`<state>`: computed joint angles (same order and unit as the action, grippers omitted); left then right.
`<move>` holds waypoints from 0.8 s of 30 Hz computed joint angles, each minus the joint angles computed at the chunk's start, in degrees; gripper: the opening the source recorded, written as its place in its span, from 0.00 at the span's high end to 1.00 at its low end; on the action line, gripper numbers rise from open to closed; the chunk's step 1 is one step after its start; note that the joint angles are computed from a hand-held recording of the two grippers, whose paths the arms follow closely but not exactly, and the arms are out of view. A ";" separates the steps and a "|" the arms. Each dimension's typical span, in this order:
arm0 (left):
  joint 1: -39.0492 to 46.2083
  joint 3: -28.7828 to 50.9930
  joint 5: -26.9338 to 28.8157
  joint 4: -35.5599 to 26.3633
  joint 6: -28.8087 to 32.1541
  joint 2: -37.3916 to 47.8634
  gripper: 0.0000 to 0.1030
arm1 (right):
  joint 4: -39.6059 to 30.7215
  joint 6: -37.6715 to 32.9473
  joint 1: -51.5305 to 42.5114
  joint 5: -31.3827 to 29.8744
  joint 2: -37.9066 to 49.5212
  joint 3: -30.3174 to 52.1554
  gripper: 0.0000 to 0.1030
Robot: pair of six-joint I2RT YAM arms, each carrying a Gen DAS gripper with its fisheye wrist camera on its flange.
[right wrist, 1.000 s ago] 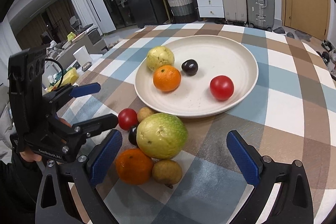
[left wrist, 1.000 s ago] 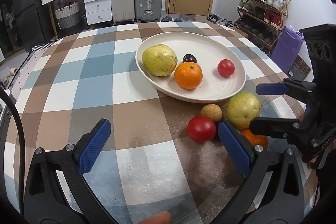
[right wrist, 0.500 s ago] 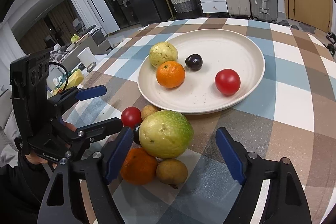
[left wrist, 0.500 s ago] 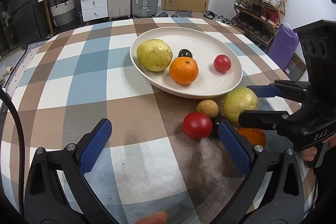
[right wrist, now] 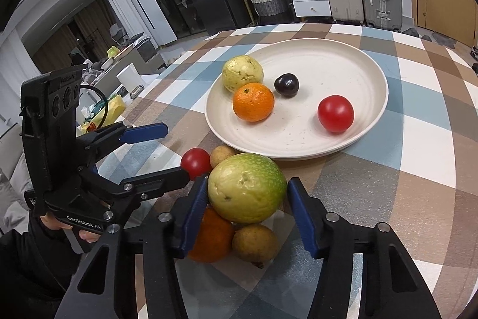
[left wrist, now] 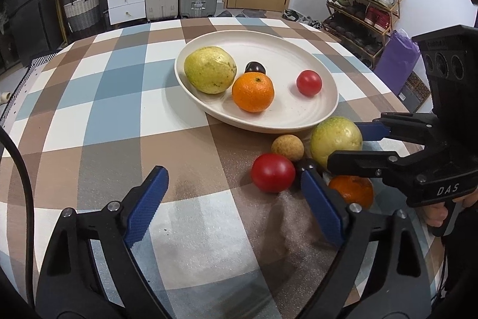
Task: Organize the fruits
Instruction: 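Close the right tool on the green guava while the left tool grips the red tomato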
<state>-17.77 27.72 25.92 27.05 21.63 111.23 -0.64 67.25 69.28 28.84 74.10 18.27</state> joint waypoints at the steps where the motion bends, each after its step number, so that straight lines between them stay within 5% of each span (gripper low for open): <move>1: -0.06 0.07 0.00 -0.20 0.08 0.04 0.14 | 0.10 -0.03 -0.01 0.05 0.07 -0.01 0.46; 14: -0.67 0.86 -0.27 -1.45 -0.22 0.49 0.23 | -4.88 0.90 3.03 5.90 -4.78 0.69 0.46; 24: -0.98 1.30 4.42 -3.99 2.38 0.39 0.60 | -6.67 2.07 2.98 6.95 -6.55 0.31 0.46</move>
